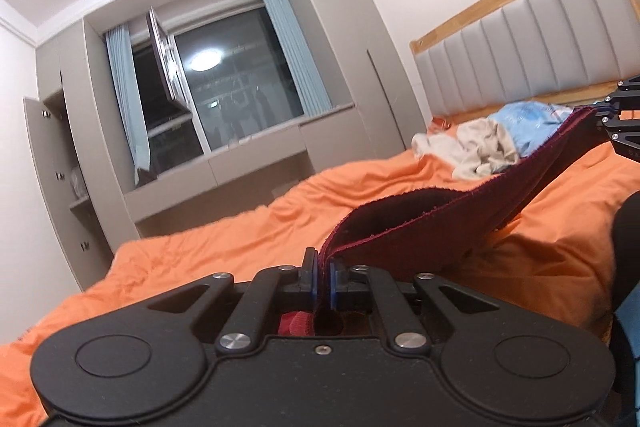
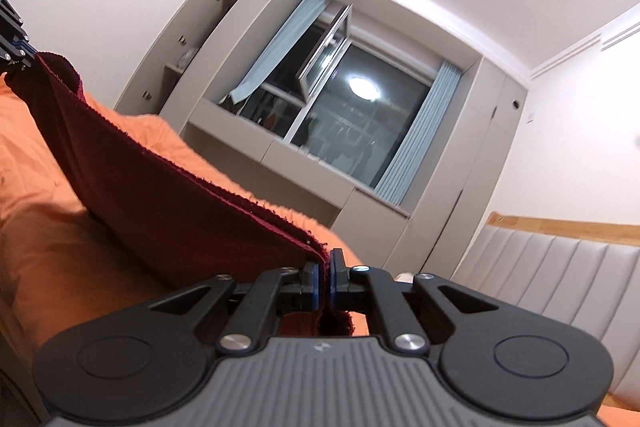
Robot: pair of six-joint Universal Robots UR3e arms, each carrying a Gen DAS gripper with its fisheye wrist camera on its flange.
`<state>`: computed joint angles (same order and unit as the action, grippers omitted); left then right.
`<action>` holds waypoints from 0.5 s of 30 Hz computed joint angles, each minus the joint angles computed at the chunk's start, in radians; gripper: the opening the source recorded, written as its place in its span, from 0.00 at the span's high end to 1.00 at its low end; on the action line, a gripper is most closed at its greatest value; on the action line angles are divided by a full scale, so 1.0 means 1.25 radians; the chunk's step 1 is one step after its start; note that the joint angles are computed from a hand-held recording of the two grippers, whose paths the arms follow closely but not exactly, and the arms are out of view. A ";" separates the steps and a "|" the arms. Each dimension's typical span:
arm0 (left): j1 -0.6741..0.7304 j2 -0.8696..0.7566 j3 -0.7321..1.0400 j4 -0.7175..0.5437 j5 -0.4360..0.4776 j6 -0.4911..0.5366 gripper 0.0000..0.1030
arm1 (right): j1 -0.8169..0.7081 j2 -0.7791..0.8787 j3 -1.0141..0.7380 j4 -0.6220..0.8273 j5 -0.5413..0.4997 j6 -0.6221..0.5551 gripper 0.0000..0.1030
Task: Fold small clothes
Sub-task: 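Lift the hem with both grippers and fold it over toward the collar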
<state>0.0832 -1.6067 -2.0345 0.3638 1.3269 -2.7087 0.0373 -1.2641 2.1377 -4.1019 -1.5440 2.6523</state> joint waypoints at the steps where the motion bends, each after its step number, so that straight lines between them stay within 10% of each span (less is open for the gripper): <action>1: 0.000 0.028 -0.016 -0.007 -0.004 -0.001 0.95 | 0.001 -0.016 0.013 -0.004 0.000 0.003 0.95; 15: 0.001 0.035 0.033 -0.087 -0.033 -0.024 0.95 | -0.005 -0.025 -0.019 0.068 -0.009 0.028 0.95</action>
